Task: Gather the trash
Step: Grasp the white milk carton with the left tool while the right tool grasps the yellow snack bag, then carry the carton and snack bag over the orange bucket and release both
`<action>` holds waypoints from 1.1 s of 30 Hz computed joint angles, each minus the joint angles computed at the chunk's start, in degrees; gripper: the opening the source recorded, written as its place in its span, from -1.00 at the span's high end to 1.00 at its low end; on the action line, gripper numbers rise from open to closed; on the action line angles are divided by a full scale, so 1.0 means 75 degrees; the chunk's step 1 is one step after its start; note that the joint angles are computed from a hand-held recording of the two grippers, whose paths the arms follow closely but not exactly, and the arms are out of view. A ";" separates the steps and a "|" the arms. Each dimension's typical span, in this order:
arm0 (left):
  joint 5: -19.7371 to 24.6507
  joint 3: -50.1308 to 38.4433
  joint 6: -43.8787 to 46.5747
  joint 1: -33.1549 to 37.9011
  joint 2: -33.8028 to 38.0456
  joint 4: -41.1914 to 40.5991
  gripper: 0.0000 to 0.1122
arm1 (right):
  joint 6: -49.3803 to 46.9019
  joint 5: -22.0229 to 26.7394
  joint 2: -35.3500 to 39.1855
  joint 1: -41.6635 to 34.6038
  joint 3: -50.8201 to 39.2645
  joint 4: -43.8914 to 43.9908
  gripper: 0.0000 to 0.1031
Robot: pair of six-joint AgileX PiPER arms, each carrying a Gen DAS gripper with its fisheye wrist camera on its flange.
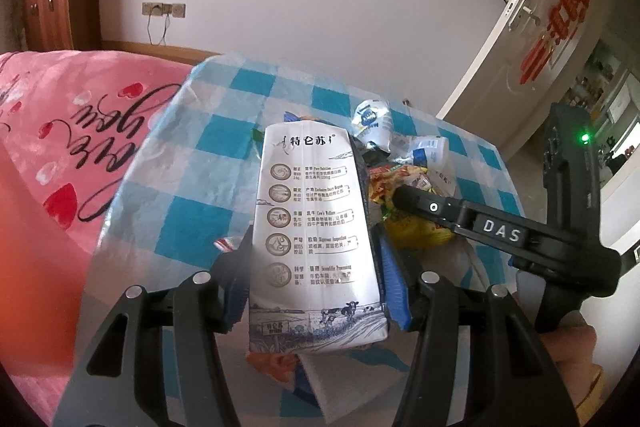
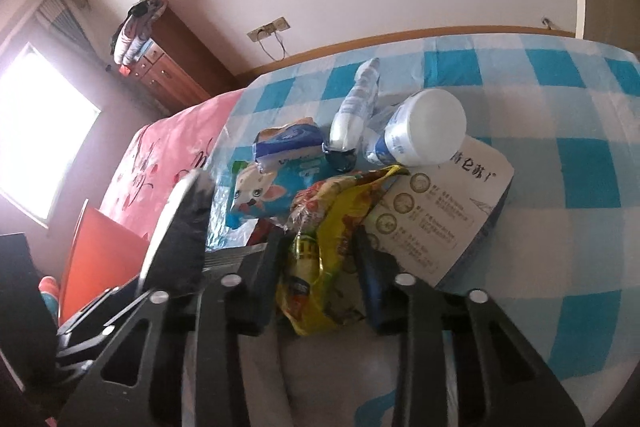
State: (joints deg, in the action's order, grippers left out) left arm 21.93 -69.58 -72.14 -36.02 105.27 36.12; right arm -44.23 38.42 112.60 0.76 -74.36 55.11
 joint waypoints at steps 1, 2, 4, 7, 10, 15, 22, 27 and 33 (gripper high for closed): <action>-0.0018 0.0093 -0.0143 -0.0008 -0.0087 0.0152 -0.01 | -0.0158 -0.0068 -0.0056 -0.0021 0.0127 0.0159 0.42; -0.0058 0.0193 -0.0258 -0.0008 -0.0179 0.0262 -0.01 | -0.0325 -0.0136 -0.0126 -0.0035 0.0269 0.0329 0.48; -0.0113 0.0375 -0.0493 -0.0023 -0.0354 0.0477 -0.01 | -0.0640 -0.0292 -0.0257 -0.0025 0.0508 0.0642 0.55; -0.0107 0.0621 -0.0930 -0.0074 -0.0617 0.0944 -0.01 | -0.0940 -0.0618 -0.0618 0.0049 0.0887 0.0928 0.59; -0.0158 0.0877 -0.1301 -0.0098 -0.0911 0.1317 -0.01 | -0.1240 -0.0844 -0.1026 0.0083 0.1210 0.1235 0.60; -0.0062 0.1320 -0.2204 -0.0244 -0.1504 0.2241 -0.01 | -0.1330 -0.1123 -0.1927 0.0171 0.1702 0.1457 0.61; 0.0340 0.2120 -0.3185 -0.0265 -0.2747 0.3204 -0.01 | -0.0781 -0.1085 -0.2944 0.0947 0.1587 0.1217 0.61; 0.1310 0.2799 -0.3308 -0.0221 -0.3978 0.3502 -0.01 | -0.0068 -0.1011 -0.3109 0.2092 0.0939 0.0687 0.61; 0.2271 0.3736 -0.2866 0.0416 -0.5529 0.3247 -0.01 | 0.0927 -0.0982 -0.2530 0.3774 -0.0269 -0.0105 0.61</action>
